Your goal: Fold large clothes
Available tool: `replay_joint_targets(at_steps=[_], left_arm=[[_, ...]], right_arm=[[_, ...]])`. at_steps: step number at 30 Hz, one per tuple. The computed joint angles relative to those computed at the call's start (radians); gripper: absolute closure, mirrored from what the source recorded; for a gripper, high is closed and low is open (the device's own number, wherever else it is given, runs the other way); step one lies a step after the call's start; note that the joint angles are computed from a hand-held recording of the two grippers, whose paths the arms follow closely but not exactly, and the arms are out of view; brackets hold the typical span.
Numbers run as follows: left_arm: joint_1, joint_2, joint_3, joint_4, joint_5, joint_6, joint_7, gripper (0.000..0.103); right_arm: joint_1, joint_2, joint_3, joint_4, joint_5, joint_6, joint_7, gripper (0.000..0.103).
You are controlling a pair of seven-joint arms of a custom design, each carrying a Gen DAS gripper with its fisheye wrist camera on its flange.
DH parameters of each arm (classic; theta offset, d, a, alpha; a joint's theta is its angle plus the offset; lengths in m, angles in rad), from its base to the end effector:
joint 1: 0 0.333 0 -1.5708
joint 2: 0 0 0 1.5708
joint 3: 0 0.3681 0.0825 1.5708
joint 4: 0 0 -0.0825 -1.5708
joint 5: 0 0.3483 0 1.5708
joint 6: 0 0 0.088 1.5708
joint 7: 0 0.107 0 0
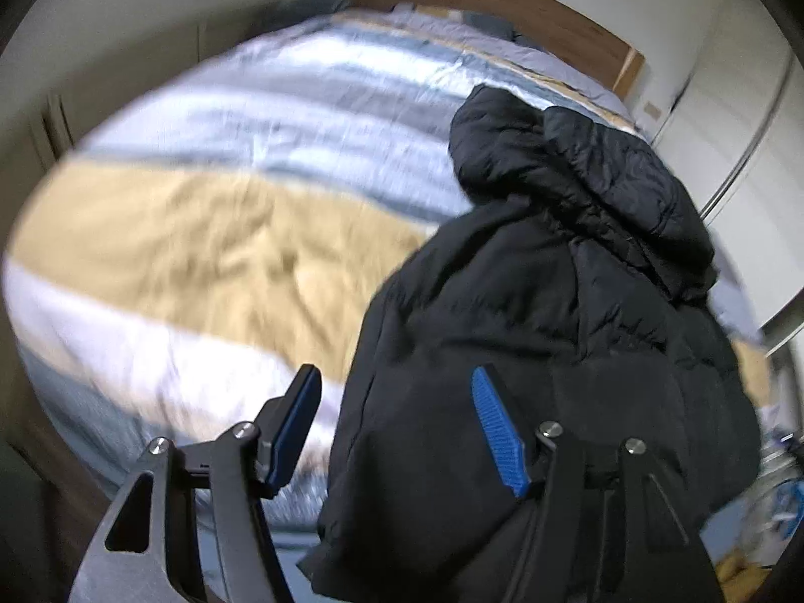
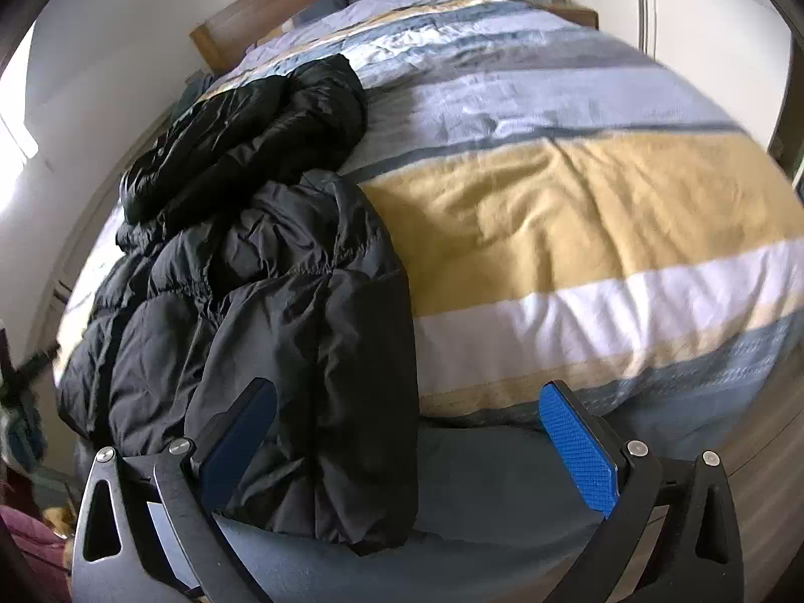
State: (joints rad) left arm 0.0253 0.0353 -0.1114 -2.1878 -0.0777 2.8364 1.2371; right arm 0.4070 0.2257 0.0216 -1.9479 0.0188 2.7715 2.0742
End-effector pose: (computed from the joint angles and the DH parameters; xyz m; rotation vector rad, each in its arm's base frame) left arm 0.5541 -0.0430 0.5152 -2.2240 1.6133 -0.7675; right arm 0.5733 0.2598 0.5049 -1.7244 1.8914 -0.2272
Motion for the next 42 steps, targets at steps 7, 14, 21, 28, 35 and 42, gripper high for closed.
replay_joint_targets(at_steps=[7,14,21,28,35,42], left_arm=[[0.041,0.027,-0.045,-0.023,-0.716,-0.046,0.481,0.042],[0.045,0.055,-0.042,-0.008,-0.978,-0.122,0.633,0.042],[0.063,0.059,-0.023,0.000,-1.151,-0.218,0.729,0.042],[0.073,0.036,0.006,-0.037,-1.342,-0.315,0.827,0.041],[0.072,0.016,0.025,-0.062,-1.436,-0.412,0.893,0.036],[0.047,0.012,0.019,-0.059,-1.470,-0.374,0.905,0.036]], right_arm=[[-0.071,0.024,0.080,-0.016,0.242,0.031,-0.167,0.000],[-0.124,0.049,0.144,-0.025,0.494,0.056,-0.329,0.000],[-0.173,0.079,0.216,-0.014,0.795,0.074,-0.542,0.000],[-0.205,0.116,0.270,0.043,1.095,-0.022,-0.820,0.000],[-0.151,0.138,0.215,0.092,1.140,-0.103,-0.886,0.000],[-0.131,0.127,0.196,0.083,1.165,-0.113,-0.906,0.013]])
